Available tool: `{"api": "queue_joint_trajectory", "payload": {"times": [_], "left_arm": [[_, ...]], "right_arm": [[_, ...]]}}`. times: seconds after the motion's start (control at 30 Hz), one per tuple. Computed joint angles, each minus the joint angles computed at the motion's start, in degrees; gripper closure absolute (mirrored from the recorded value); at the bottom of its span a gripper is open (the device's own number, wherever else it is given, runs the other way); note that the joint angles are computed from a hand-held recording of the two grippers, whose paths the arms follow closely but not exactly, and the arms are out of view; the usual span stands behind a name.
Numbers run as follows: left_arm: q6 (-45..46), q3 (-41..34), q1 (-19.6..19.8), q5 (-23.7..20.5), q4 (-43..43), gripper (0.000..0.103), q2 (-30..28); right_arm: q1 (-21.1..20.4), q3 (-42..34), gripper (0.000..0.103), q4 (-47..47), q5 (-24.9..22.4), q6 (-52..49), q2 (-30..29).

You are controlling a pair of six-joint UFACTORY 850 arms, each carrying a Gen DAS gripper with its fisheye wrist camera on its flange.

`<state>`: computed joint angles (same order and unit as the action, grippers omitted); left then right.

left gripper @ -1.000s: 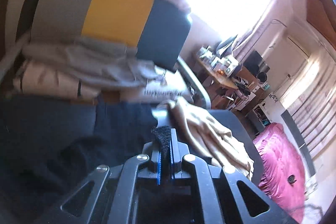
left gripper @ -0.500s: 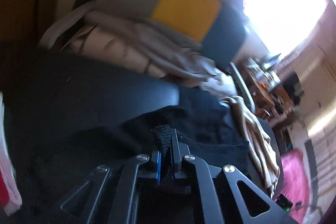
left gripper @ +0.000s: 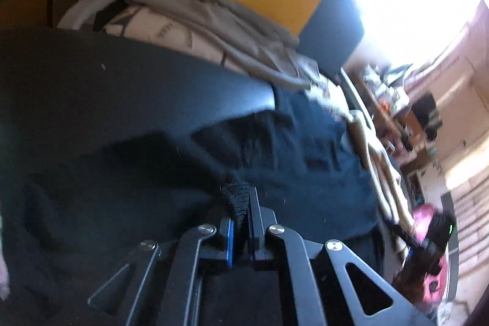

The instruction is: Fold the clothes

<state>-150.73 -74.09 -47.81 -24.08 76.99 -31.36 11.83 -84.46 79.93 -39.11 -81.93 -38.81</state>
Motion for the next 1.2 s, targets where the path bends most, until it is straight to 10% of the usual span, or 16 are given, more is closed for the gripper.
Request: {"api": "queue_joint_trajectory", "payload": {"times": [0.27, 0.43, 0.77, 0.97, 1.07, 1.1, 1.2], "left_arm": [[-18.2, 5.1, 0.6, -6.0, 14.5, 0.097, 4.9], [-6.5, 4.2, 3.2, -2.7, 0.5, 0.100, 2.3], [-14.8, 5.7, 3.3, 4.9, 5.7, 0.100, -1.3], [-13.7, 5.7, 3.4, 3.8, 7.4, 0.100, -0.9], [-9.1, 4.4, 3.7, 3.1, 5.8, 0.100, -1.2], [-8.5, 3.9, 3.9, 3.0, 6.5, 0.100, -1.3], [-1.5, 1.7, 4.4, 2.6, 2.7, 0.100, -2.2]], "right_arm": [[3.9, -11.3, 0.029, -22.4, 10.0, 16.5, -7.7], [3.8, -10.3, 0.038, -29.0, 16.6, 19.8, -7.4], [5.1, -10.4, 0.035, -25.3, 17.3, 13.7, -5.4], [8.5, -24.1, 0.028, -54.6, 15.3, 36.8, -14.2], [8.3, -27.8, 0.069, -54.6, 11.3, 37.3, -16.7], [8.4, -27.0, 0.097, -54.6, 11.9, 36.8, -16.1], [8.2, -24.3, 0.098, -51.6, 13.6, 32.5, -14.0]]}}
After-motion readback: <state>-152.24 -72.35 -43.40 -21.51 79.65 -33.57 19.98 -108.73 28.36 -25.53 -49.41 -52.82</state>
